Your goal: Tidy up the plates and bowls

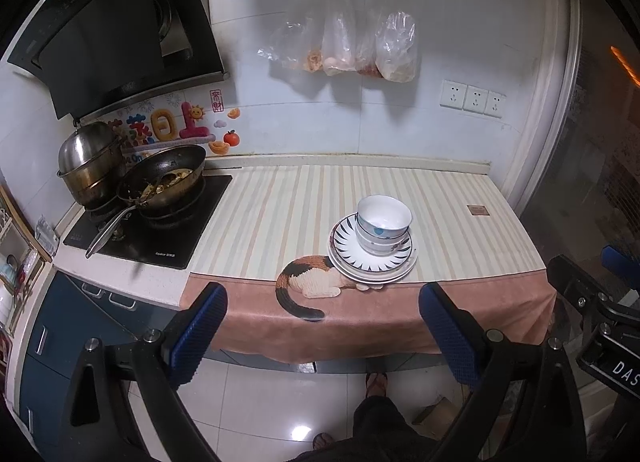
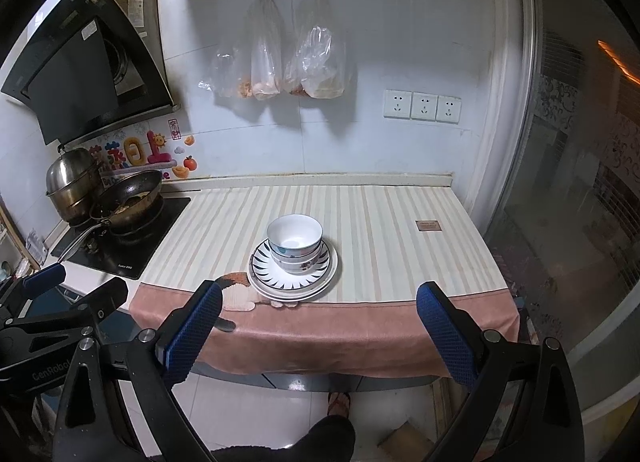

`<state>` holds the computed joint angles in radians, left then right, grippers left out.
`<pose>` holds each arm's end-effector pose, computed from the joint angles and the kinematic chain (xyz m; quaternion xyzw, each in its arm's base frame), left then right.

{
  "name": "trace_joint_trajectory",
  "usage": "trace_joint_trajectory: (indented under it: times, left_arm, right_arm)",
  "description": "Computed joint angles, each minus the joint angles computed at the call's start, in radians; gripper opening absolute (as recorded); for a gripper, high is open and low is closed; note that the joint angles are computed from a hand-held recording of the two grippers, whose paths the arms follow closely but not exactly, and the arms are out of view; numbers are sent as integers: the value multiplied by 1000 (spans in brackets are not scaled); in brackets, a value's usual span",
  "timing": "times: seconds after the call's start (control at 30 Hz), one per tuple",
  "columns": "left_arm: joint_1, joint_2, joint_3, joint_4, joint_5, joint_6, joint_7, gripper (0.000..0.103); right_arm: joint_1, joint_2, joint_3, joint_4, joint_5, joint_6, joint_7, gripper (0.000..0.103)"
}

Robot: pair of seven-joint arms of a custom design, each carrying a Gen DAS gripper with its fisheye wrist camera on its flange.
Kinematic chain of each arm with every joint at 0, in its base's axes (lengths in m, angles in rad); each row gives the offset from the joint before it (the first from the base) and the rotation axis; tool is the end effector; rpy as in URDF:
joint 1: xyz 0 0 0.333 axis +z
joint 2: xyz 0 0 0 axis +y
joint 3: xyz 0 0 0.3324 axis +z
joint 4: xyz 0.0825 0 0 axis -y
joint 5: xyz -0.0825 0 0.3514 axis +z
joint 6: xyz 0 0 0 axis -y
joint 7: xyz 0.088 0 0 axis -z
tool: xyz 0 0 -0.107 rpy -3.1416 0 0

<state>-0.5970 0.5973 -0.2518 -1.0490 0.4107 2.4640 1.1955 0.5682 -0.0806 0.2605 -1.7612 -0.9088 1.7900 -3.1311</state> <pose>0.5446 -0.5111 0.6164 -0.4334 0.7982 -0.3711 0.1932 0.3947 0.3400 0.6503 -0.4217 0.7902 -0.3847 0.2230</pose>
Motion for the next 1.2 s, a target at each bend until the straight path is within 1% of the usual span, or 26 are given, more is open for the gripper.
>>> trace_joint_trajectory:
  times: [0.83,1.2]
  left_arm:
    - [-4,5,3,21,-5,0,6,98]
    - [-15,5,4,33,0,-9,3,98]
  right_arm:
    - [1,-9,4,-13,0,-6,6,100]
    - [-3,-35,10,-42,3,-6,16,100]
